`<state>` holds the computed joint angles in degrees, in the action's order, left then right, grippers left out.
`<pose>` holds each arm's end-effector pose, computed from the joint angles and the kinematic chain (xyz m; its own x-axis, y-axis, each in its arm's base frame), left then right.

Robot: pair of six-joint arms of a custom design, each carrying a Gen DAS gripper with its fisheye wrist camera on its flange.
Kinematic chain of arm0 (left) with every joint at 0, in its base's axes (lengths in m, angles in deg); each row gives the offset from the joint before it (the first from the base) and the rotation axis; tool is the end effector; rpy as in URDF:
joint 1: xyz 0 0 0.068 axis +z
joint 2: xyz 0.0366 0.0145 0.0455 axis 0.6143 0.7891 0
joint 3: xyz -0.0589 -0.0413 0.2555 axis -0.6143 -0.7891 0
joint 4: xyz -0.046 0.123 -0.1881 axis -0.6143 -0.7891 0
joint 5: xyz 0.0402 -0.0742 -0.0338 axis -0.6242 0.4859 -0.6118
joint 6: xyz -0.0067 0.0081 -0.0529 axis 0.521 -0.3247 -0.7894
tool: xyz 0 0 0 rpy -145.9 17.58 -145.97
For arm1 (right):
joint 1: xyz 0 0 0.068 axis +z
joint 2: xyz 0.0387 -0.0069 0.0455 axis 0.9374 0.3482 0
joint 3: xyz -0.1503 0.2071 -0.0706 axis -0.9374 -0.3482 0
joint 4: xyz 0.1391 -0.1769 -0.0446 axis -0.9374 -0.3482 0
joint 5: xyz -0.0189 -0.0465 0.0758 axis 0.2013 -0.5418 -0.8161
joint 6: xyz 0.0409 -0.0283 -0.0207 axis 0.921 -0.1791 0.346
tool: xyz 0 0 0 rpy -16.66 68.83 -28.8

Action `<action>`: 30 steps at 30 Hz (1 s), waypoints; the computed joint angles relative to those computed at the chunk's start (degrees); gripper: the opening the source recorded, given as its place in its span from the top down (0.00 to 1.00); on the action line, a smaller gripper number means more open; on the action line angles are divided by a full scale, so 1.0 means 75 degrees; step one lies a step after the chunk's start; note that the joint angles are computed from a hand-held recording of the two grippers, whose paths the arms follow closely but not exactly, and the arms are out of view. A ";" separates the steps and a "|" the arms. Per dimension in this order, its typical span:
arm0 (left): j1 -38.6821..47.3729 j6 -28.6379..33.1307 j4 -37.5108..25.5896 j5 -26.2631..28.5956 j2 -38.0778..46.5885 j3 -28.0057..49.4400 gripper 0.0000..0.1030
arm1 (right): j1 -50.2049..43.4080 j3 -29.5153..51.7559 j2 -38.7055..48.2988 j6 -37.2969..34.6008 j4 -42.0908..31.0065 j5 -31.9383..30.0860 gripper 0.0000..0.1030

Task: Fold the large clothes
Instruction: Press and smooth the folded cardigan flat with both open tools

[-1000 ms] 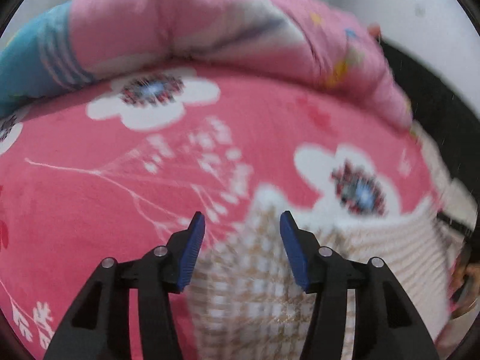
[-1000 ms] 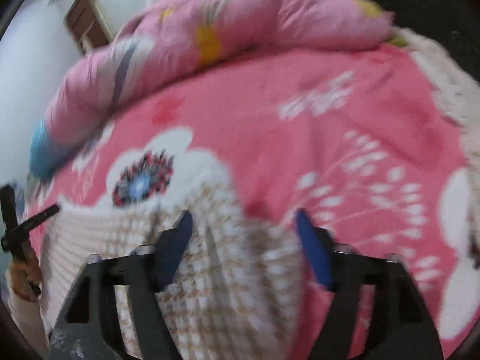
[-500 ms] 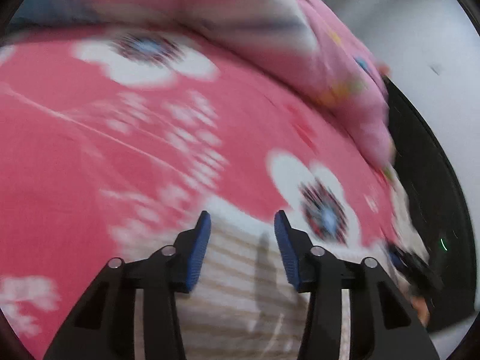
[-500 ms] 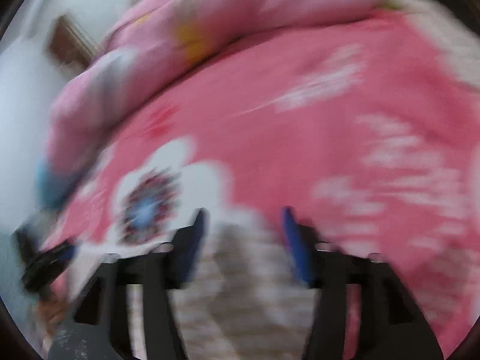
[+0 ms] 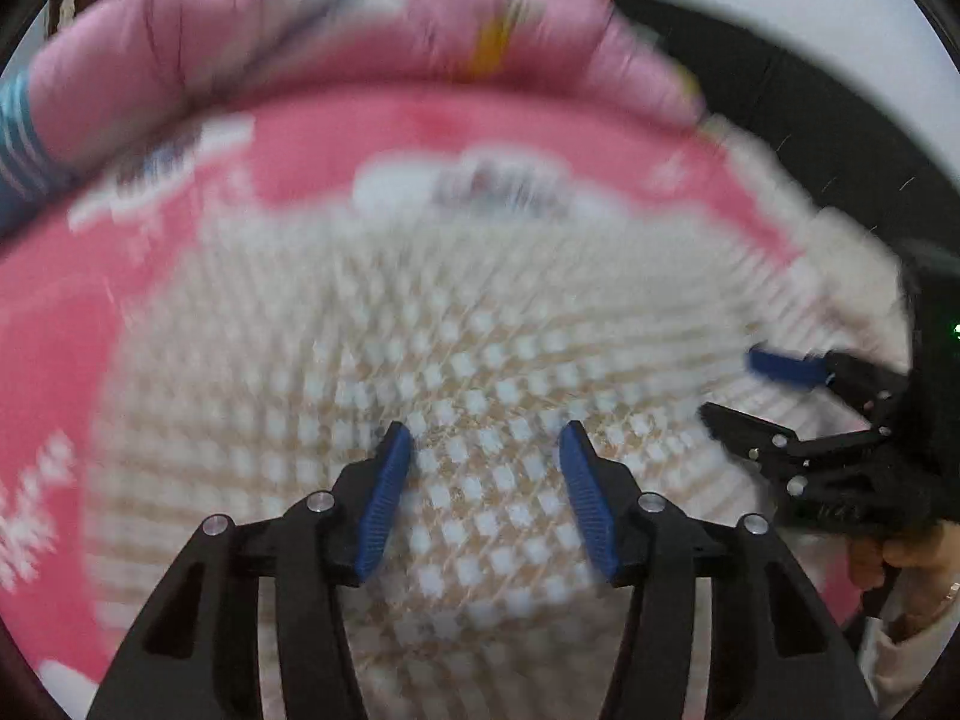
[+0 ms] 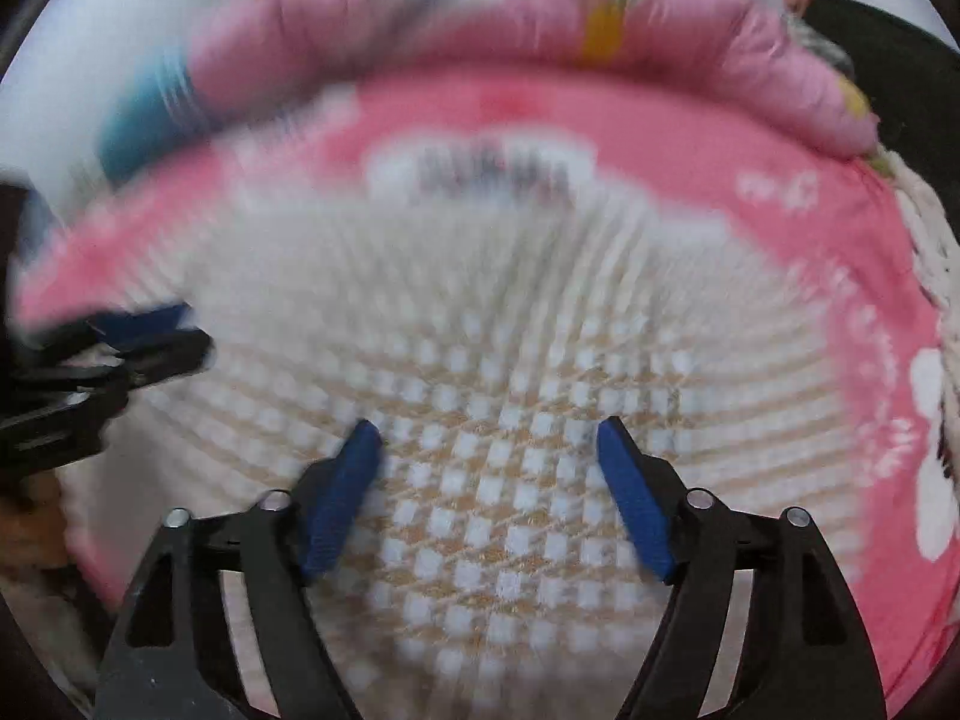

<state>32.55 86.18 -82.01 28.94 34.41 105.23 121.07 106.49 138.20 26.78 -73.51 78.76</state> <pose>0.3324 -0.0463 0.0737 -0.7340 0.3932 -0.5537 0.5744 0.7945 -0.1973 0.2313 0.2656 0.0802 -0.8461 0.0475 -0.5308 0.0543 0.9985 0.0029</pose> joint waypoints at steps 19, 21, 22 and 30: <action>0.1656 0.2037 0.2178 0.1483 -0.3057 -0.4412 0.50 | 0.2997 0.1041 -0.0291 0.2808 -0.2819 0.1759 0.23; 0.1709 0.2106 0.3180 0.0944 -0.2538 -0.4798 0.47 | 0.2989 0.1468 0.0460 0.2788 -0.2924 0.1500 0.23; 0.1509 0.1933 0.3784 0.0548 -0.1718 -0.4716 0.47 | 0.2869 0.1379 0.0847 0.2766 -0.2421 0.1322 0.23; 0.3664 0.2834 0.2080 0.2415 -0.2645 -0.4464 0.46 | 0.3714 0.0132 -0.0788 0.5196 -0.4029 0.2304 0.24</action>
